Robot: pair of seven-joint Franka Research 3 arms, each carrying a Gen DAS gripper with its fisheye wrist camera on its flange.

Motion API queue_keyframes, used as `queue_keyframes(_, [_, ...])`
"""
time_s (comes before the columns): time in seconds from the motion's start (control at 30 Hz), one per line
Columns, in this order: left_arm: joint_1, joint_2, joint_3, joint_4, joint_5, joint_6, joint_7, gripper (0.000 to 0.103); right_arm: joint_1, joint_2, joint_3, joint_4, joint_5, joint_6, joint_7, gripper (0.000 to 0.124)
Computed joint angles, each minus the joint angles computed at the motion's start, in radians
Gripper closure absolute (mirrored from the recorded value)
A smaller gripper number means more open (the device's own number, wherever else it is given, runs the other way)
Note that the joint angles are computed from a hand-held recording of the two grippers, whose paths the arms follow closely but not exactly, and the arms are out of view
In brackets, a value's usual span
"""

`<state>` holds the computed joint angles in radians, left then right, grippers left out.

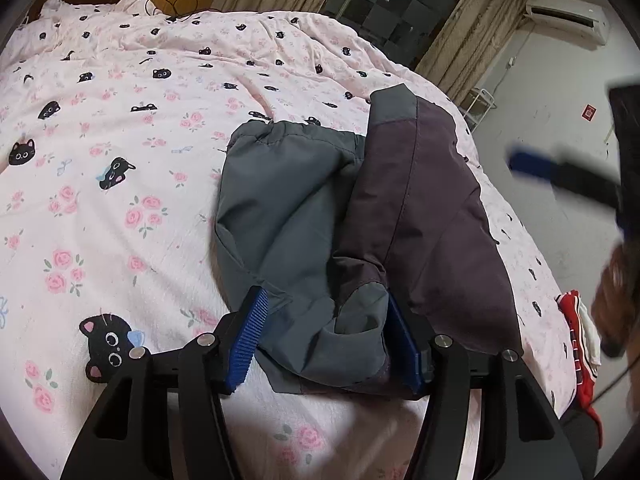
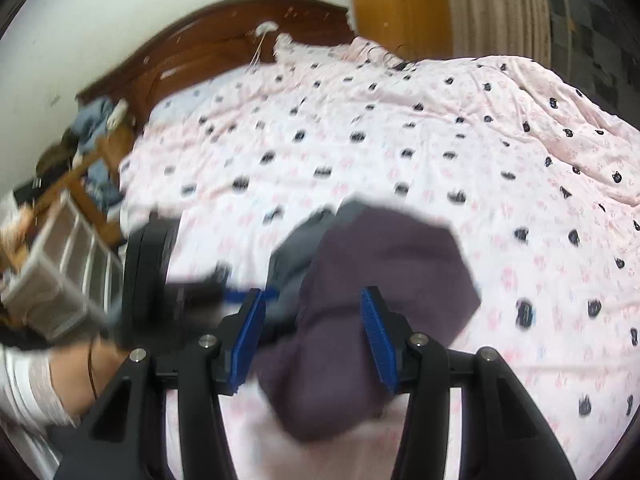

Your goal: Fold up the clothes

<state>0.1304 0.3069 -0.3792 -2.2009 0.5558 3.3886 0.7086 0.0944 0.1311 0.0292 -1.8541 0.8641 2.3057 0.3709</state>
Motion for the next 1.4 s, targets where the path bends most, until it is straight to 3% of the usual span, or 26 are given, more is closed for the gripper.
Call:
queue_keyframes(0.1, [0.027,0.008,-0.022,0.001,0.016,0.008,-0.013,0.047,0.022,0.102,0.01,0.132,-0.063,-0.003,0.119,0.073])
queue_keyframes(0.2, [0.001,0.007,0.003,0.003,0.009,0.008,-0.013,0.047,0.057,0.232,0.007,0.279,-0.207,0.002,0.319,0.077])
queue_keyframes(0.33, [-0.006,0.013,0.011,0.007,0.002,0.008,-0.013,0.047,0.081,0.403,-0.015,0.462,-0.385,-0.076,0.583,0.083])
queue_keyframes(0.6, [-0.039,0.02,0.041,0.015,-0.026,-0.001,0.003,0.047,0.066,0.483,0.017,0.516,-0.476,-0.06,0.689,0.084])
queue_keyframes(0.83, [-0.075,0.019,0.072,0.013,-0.063,0.0,0.037,0.047,0.098,0.431,0.011,0.383,-0.558,0.105,0.678,0.084])
queue_keyframes(0.97, [-0.073,0.019,0.073,0.004,-0.067,0.023,0.041,0.047,0.111,0.406,0.004,0.348,-0.597,0.131,0.701,0.082])
queue_keyframes(1.03, [-0.059,0.023,0.063,0.003,-0.055,0.034,0.033,0.047,0.084,0.368,0.029,0.316,-0.559,0.141,0.667,0.082])
queue_keyframes(1.1, [-0.047,0.027,0.054,0.004,-0.04,0.042,0.022,0.047,0.028,0.289,0.075,0.219,-0.436,0.201,0.588,0.078])
queue_keyframes(1.13, [-0.043,0.029,0.052,0.005,-0.033,0.045,0.016,0.047,0.002,0.251,0.094,0.178,-0.364,0.224,0.542,0.073])
queue_keyframes(1.2, [-0.031,0.032,0.044,0.008,-0.017,0.048,0.002,0.046,-0.045,0.174,0.119,0.096,-0.2,0.253,0.45,0.045])
queue_keyframes(1.27, [-0.024,0.036,0.038,0.013,-0.003,0.046,-0.011,0.046,-0.085,0.101,0.119,0.016,-0.028,0.24,0.382,0.044])
queue_keyframes(1.4, [-0.02,0.037,0.037,0.016,0.013,0.047,-0.026,0.046,-0.138,0.009,0.058,-0.114,0.233,0.113,0.339,0.043])
